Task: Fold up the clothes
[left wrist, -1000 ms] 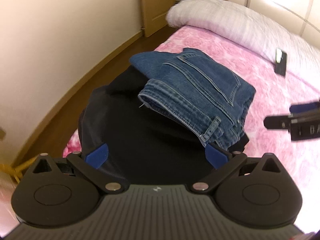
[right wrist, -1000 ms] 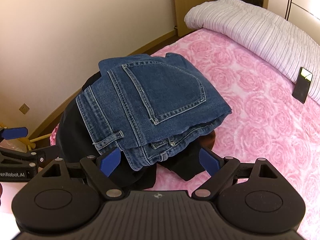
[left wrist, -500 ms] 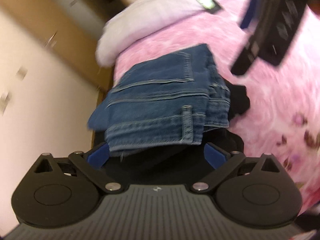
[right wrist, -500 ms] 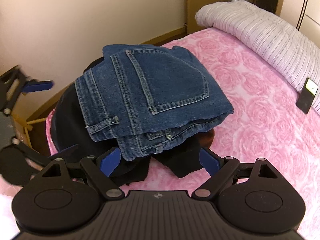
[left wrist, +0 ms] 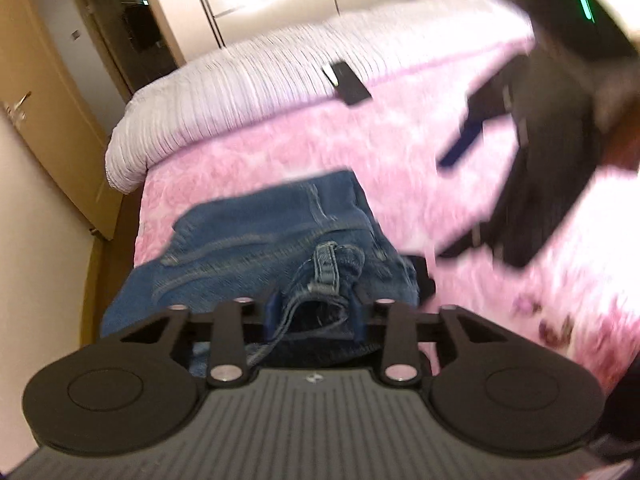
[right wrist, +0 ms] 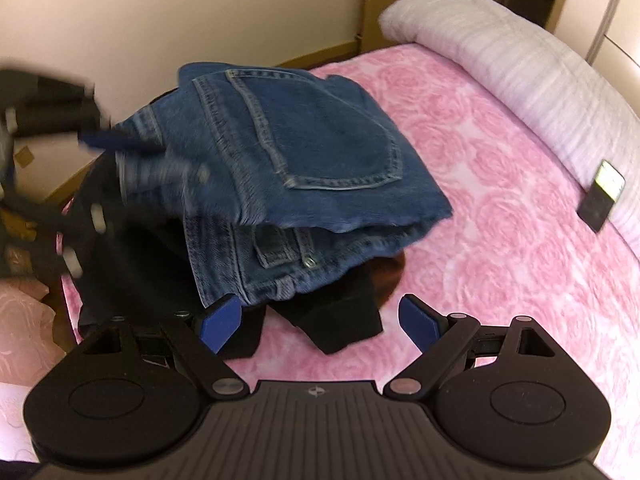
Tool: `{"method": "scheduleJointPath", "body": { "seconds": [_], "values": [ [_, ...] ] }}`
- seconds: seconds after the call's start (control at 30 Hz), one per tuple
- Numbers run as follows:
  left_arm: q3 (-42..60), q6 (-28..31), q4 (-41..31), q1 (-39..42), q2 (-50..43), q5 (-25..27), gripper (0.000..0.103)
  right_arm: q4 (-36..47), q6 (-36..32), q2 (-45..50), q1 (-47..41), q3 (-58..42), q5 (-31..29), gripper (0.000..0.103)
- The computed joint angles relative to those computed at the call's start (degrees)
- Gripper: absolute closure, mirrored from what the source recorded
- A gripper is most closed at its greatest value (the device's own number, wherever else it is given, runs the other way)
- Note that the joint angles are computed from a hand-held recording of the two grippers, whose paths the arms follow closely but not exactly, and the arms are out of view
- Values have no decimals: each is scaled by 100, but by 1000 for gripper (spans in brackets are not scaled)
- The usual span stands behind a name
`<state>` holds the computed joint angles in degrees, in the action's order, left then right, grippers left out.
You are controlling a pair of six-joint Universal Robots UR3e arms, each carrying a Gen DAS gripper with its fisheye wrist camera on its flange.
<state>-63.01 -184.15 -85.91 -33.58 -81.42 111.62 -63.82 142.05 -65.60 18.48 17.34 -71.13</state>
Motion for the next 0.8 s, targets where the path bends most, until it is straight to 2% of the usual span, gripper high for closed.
{"method": "scheduleJointPath", "body": {
  "seconds": [0.3,0.5,0.57,0.63,0.7,0.8],
  "values": [
    [783,829,105,1419,-156,-568,85,-2282,-307,-902,590,2850,128,15],
    [196,1131,540,1754,-27,-712,85,-3646,-545,-1358,903,4457,-75,15],
    [132,1187,586,1722,-34,-683,85,-4014,-622,-1486,968,4875,-177,19],
    [160,1311,594,1737,-66,-742,85,-3976,-589,-1487,973,4895,-230,24],
    [168,1409,609,1760,-45,-818,85,-3563,-485,-1418,854,4501,-126,27],
    [196,1645,571,1862,17,-1000,85,-3445,-423,-1608,506,4315,279,17]
  ]
}}
